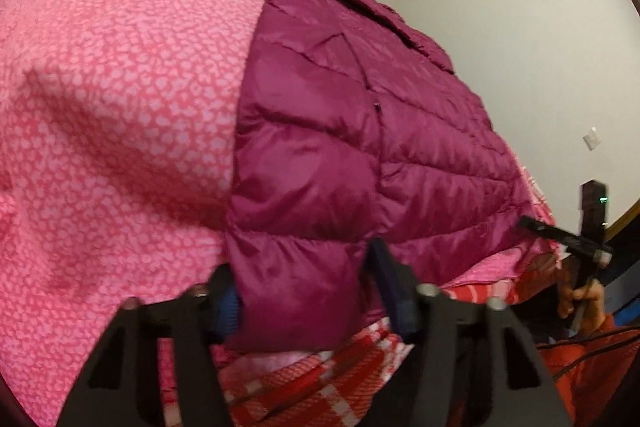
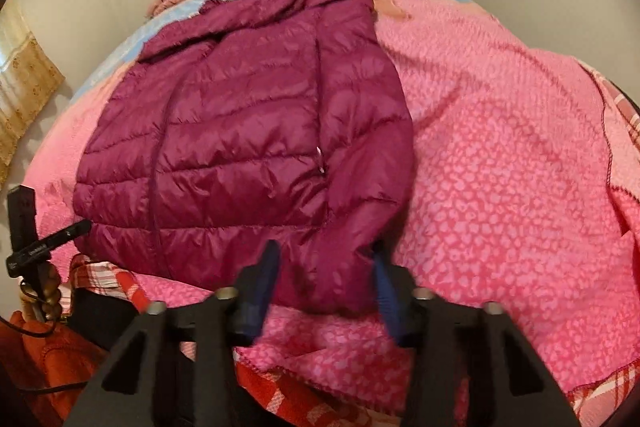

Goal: Fold large clothes
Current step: 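Grasp the jacket hem with both tools, then lift the held hem and fold it toward the collar with both tools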

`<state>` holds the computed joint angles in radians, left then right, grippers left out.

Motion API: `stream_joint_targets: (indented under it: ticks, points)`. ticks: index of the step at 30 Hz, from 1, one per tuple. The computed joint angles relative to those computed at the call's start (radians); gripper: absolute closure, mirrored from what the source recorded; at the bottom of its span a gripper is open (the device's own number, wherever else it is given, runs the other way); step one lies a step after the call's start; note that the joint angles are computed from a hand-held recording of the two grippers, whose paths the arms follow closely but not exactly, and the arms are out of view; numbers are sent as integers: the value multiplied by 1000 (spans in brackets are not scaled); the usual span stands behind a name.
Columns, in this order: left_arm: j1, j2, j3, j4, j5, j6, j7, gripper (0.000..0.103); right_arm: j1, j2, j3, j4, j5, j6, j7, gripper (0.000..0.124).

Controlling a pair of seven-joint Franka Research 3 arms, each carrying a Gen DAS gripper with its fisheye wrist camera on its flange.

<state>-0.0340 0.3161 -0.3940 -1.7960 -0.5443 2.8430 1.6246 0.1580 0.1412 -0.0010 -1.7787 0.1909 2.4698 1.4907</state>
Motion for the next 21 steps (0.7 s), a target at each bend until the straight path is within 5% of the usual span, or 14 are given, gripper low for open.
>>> stream_joint_targets:
  ticks: [4,7,13,21]
  points:
    - [-12,-1,4,-2,30,21,-3,78,4,-5,-8,-10,-55,0,19,109]
    - [6,-7,-31,-4,3,55,52,91,-19,-19,1,-24,55,15,-20,117]
    - [149,-57,-236,-10,-335,198,457,94,-38,-85,15,-57,288,74,-184,119]
    - [238,-123,-354,33,-792,205,960,94,-30,-168,-1,-79,534,90,-344,120]
